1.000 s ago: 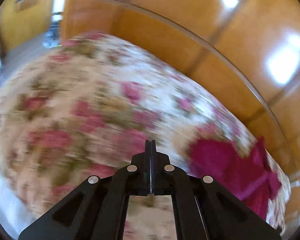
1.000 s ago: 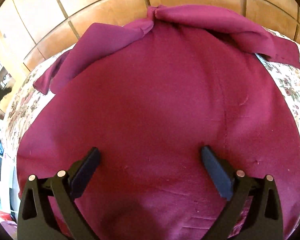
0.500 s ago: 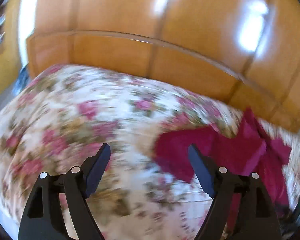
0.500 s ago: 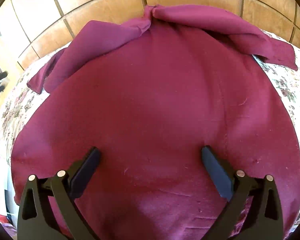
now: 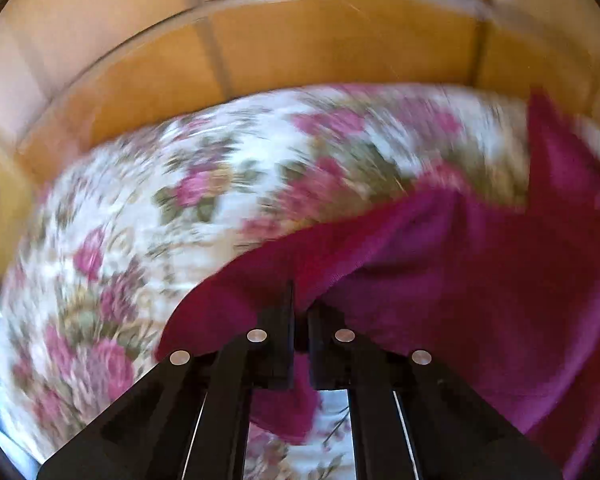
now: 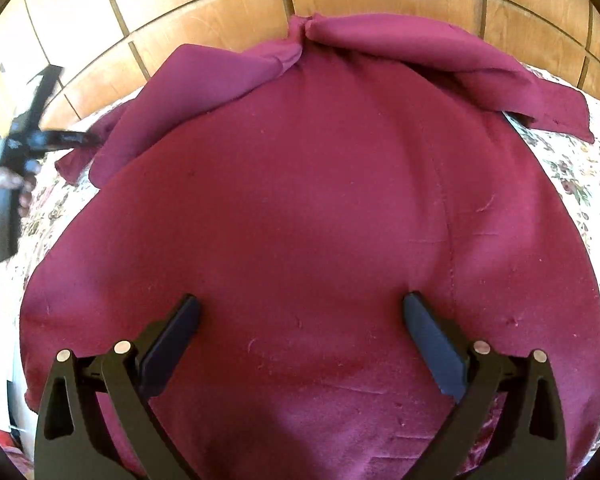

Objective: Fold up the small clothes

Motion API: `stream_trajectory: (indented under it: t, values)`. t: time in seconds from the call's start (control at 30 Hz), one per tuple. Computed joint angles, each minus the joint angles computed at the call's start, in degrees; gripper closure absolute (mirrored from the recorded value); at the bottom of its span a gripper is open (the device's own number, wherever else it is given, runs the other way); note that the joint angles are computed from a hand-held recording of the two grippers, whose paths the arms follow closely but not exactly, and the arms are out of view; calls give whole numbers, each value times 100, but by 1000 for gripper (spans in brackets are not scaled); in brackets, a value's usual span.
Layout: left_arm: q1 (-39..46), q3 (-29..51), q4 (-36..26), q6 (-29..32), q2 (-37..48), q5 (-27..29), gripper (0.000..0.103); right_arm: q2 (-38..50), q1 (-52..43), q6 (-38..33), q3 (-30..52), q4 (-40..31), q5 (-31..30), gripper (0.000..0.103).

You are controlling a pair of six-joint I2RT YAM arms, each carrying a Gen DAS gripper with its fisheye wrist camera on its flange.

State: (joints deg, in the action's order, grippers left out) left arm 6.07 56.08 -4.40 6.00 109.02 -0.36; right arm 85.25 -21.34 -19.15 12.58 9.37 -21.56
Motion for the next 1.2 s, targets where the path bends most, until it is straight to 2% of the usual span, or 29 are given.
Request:
stream_trajectory:
  t: [0.03, 0.1, 0.17, 0.33, 0.5, 0.53, 0.57, 0.6, 0.63, 0.67, 0.77, 0.83, 0.87, 0.9, 0.97, 1.03, 1.13, 1.2]
  values:
    - [458, 38, -244, -188, -250, 510, 100, -13, 25, 2, -28, 35, 39, 2]
    - [1086, 207, -634, -343, -454, 1133, 100, -31, 71, 29, -66, 87, 106, 2]
    - [1707, 477, -1004, -391, -517, 1485, 100, -5, 52, 37, -71, 139, 107, 2]
    - [2638, 1390, -1644, -630, 84, 1420, 100, 39, 253, 255, -83, 324, 272, 2]
    - [2913, 2192, -1982, -708, 1053, 1176, 99, 53, 336, 326, -45, 302, 351, 2]
    - [2892, 2202, -1940, -758, 1129, 1090, 97, 71, 296, 290, -42, 306, 337, 2]
    - [2880, 2150, -1855, -779, 1118, 1050, 87, 67, 278, 276, -33, 284, 334, 2]
    - [2862, 2055, -1786, -797, 1036, 967, 78, 63, 272, 279, -27, 270, 333, 2]
    - [2846, 1909, -1696, -852, 875, 790, 50, 44, 245, 257, -10, 229, 317, 2]
    - [2885, 1679, -1516, -885, 677, 713, 28, 19, 209, 222, -16, 207, 300, 2]
    - [2860, 962, -928, -916, -12, 240, 27, -102, 143, 128, -25, 40, 250, 2]
    - [2805, 478, -654, -799, -517, 137, 27, -192, -47, -65, 228, -554, 15, 2]
    - [2794, 60, -434, -739, -924, 294, 27, -225, -196, -157, 337, -819, -162, 2]
    - [2748, -321, -260, -683, -1290, 514, 27, -301, -634, -432, 600, -1417, -630, 3]
    - [2467, -1067, -102, -461, -2025, 886, 27, -402, -1228, -642, 901, -1927, -1078, 3]
    - [2005, -1721, 39, -336, -2616, 1163, 27, -59, -2197, -843, 1578, -2485, -1611, 3]
    - [831, -2620, 223, -485, -3307, 1515, 27, 954, -3052, -545, 2707, -2733, -1812, 17]
    - [-389, -3104, 486, -908, -3483, 1529, 27, 1668, -3352, -114, 3462, -2632, -1693, 32]
